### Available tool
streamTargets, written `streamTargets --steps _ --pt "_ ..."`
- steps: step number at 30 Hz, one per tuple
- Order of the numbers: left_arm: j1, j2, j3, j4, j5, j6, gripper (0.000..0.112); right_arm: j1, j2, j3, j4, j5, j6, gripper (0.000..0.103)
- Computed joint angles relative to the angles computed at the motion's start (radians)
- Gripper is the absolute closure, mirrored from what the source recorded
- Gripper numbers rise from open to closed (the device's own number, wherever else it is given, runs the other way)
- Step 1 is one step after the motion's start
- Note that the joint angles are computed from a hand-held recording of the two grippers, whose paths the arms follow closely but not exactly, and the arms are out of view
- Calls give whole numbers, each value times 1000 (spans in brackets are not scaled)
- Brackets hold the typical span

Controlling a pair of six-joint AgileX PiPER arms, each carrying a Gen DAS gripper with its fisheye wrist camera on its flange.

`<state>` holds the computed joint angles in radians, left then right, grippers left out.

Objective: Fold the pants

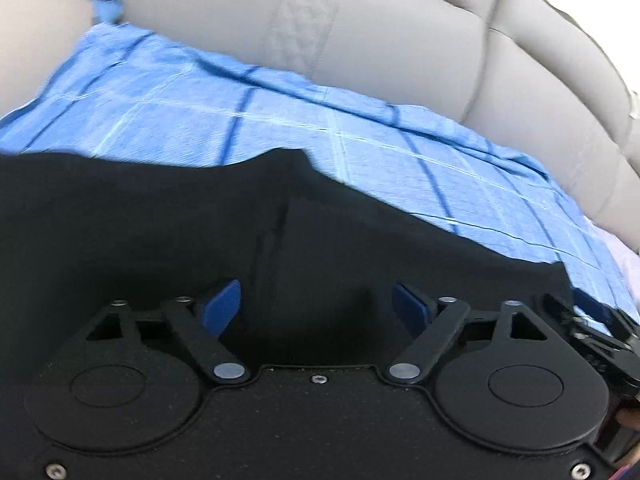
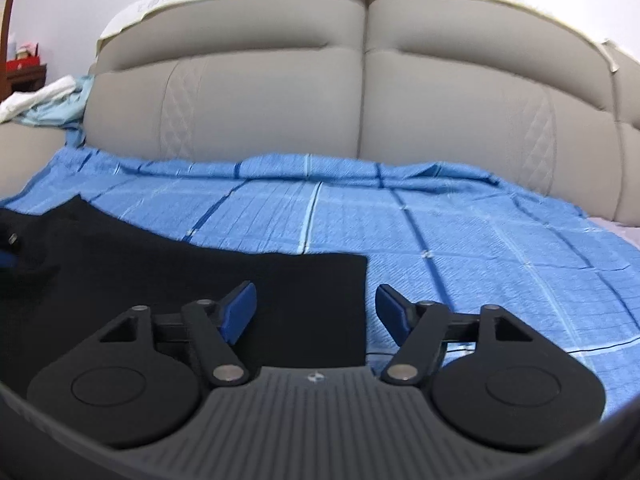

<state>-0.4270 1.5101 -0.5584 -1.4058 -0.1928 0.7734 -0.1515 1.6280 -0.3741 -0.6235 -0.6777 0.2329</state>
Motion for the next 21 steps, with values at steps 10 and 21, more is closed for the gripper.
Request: streamTargets --steps 10,21 --pt "-267 141 -71 -66 -454 41 104 -57 67 -164 -349 90 432 74" --pt "-186 224 -311 -274 -472 406 102 -52 68 -233 -237 120 464 60"
